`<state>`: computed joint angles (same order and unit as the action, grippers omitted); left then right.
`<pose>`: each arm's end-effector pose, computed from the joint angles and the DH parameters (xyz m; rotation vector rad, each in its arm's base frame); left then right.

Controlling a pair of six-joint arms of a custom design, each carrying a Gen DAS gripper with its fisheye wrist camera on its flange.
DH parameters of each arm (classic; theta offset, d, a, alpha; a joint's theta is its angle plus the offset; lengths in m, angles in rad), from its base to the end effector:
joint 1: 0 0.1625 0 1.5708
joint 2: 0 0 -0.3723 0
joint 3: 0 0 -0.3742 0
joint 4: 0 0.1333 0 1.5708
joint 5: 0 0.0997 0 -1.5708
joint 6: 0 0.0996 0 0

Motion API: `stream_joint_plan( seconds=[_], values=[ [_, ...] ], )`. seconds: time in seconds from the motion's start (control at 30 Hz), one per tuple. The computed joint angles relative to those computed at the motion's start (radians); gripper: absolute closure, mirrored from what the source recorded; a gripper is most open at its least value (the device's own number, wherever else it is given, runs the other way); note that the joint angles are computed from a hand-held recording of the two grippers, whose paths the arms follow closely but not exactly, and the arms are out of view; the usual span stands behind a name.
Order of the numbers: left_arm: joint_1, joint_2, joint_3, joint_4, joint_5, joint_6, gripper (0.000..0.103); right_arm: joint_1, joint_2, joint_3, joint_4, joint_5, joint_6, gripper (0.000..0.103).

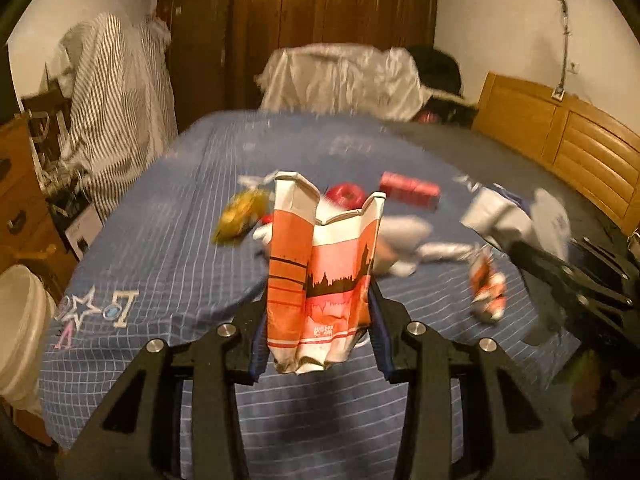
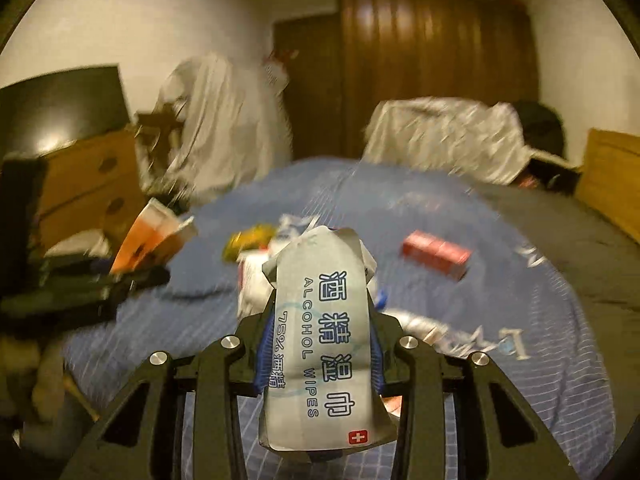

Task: Collect trash
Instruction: 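Lift both held items and carry them toward the white bucket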

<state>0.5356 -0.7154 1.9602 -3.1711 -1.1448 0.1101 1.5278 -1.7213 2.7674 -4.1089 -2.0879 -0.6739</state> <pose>-0.3632 -0.4184 0.0019 1.4404 2.4371 -0.7278 0.0743 -0.2292 0.2993 0.1395 -1.8385 1.3839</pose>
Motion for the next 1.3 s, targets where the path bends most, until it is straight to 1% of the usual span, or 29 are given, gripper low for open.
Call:
stream_joint_plan(
  seconds=[0.07,0.17,0.27,0.3,0.43,0.57,0.63,0.67,0.73,0.83,0.9,1.07,1.1,1.3],
  values=[
    [-0.044,0.007,0.028,-0.077,0.019,-0.017,0.062,0.060,0.048,-0.013,-0.116,-0.058,-0.019,0.064],
    [-0.096,0.009,0.072,-0.187,0.066,-0.042,0.062,0.126,0.108,-0.028,-0.271,-0.122,-0.065,0.064],
    [-0.125,0.019,0.079,-0.240,0.086,-0.055,0.062,0.159,0.114,-0.032,-0.337,-0.155,-0.092,0.063],
    [-0.134,0.001,0.106,-0.255,0.088,-0.058,0.062,0.157,0.103,-0.027,-0.339,-0.153,-0.093,0.063],
    [-0.142,0.001,0.104,-0.269,0.090,-0.053,0.062,0.184,0.079,-0.021,-0.347,-0.181,-0.110,0.063],
    [-0.138,-0.005,0.098,-0.265,0.098,-0.052,0.062,0.212,0.053,-0.024,-0.303,-0.205,-0.116,0.063],
    [-0.143,-0.015,0.105,-0.261,0.113,-0.061,0.062,0.252,0.080,-0.045,-0.300,-0.237,-0.126,0.063],
    [-0.134,-0.020,0.098,-0.256,0.123,-0.059,0.062,0.269,0.084,-0.058,-0.283,-0.245,-0.131,0.063],
    [-0.123,-0.036,0.092,-0.244,0.135,-0.061,0.062,0.277,0.063,-0.082,-0.209,-0.236,-0.118,0.063],
    [-0.096,-0.060,0.074,-0.224,0.164,-0.049,0.062,0.315,0.087,-0.135,-0.139,-0.246,-0.110,0.063],
    [-0.074,-0.078,0.062,-0.211,0.187,-0.038,0.062,0.336,0.121,-0.181,-0.089,-0.238,-0.102,0.063],
    [-0.016,-0.127,0.033,-0.171,0.241,-0.009,0.062,0.367,0.237,-0.310,0.053,-0.195,-0.033,0.063],
    [-0.007,-0.135,0.030,-0.165,0.249,-0.007,0.062,0.379,0.273,-0.347,0.073,-0.197,-0.027,0.063],
    [0.075,-0.199,-0.009,-0.113,0.312,0.021,0.062,0.425,0.449,-0.538,0.245,-0.157,0.036,0.063]
  ],
)
